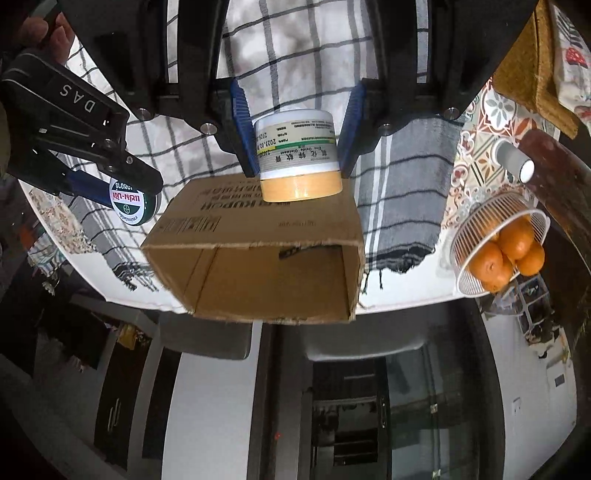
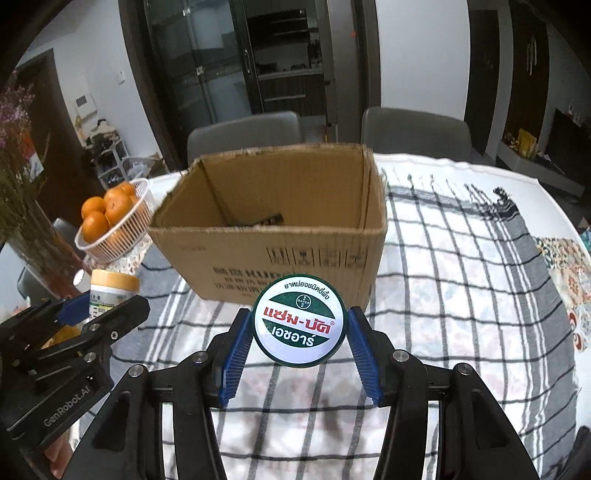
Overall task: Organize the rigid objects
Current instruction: 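Lift and carry the jar with the left tool while the right tool carries the tin into the box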
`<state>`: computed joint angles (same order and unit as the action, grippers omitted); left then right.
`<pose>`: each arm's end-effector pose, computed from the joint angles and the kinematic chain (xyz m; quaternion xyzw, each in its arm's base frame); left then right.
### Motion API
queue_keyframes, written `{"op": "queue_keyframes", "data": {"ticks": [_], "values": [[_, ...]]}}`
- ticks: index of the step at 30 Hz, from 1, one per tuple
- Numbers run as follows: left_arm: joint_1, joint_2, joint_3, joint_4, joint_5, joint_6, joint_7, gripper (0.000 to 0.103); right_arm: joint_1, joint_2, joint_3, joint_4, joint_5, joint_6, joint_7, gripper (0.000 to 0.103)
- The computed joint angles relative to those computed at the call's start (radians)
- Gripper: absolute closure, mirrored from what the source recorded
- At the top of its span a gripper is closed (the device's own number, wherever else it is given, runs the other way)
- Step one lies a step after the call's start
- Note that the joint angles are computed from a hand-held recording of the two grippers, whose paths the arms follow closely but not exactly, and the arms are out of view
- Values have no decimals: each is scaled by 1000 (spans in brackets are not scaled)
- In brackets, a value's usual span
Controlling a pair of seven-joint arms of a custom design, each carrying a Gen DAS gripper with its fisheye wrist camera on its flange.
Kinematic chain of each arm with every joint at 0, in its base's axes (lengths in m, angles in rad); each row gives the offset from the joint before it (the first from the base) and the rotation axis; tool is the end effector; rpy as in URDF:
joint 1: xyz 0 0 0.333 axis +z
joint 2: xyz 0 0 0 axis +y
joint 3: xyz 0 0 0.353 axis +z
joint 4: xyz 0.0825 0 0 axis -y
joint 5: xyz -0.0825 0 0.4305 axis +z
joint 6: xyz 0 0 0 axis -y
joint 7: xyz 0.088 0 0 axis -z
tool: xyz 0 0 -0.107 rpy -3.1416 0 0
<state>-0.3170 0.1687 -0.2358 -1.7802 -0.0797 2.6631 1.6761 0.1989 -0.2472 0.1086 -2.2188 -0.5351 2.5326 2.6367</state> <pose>0.6085 -0.3594 0.5646 -0.4433 0.8235 -0.3222 0.1468 0.5245 0.1768 0.5573 -0.5202 0.7825 -0.2429 0.2410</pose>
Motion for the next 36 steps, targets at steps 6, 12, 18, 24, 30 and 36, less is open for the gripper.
{"op": "queue_keyframes", "data": {"ticks": [6, 12, 18, 24, 30, 36], "values": [[6, -11, -7, 10, -29, 22, 33, 61, -12, -20, 9, 12, -41, 3, 22, 50], [5, -12, -10, 31, -45, 40, 55, 61, -21, -30, 17, 32, -73, 3, 38, 50], [4, 2, -11, 71, -57, 38, 70, 61, -29, -26, 16, 61, -90, 1, 55, 50], [3, 28, -11, 124, -67, 32, 82, 61, -36, -12, 13, 92, -106, 13, 58, 50], [-6, 73, -4, 194, -53, 14, 72, 61, -40, 15, 3, 131, -114, 16, 40, 50], [-17, 117, 5, 253, -34, -3, 57, 61, -39, 44, -10, 166, -109, 16, 13, 50]]}}
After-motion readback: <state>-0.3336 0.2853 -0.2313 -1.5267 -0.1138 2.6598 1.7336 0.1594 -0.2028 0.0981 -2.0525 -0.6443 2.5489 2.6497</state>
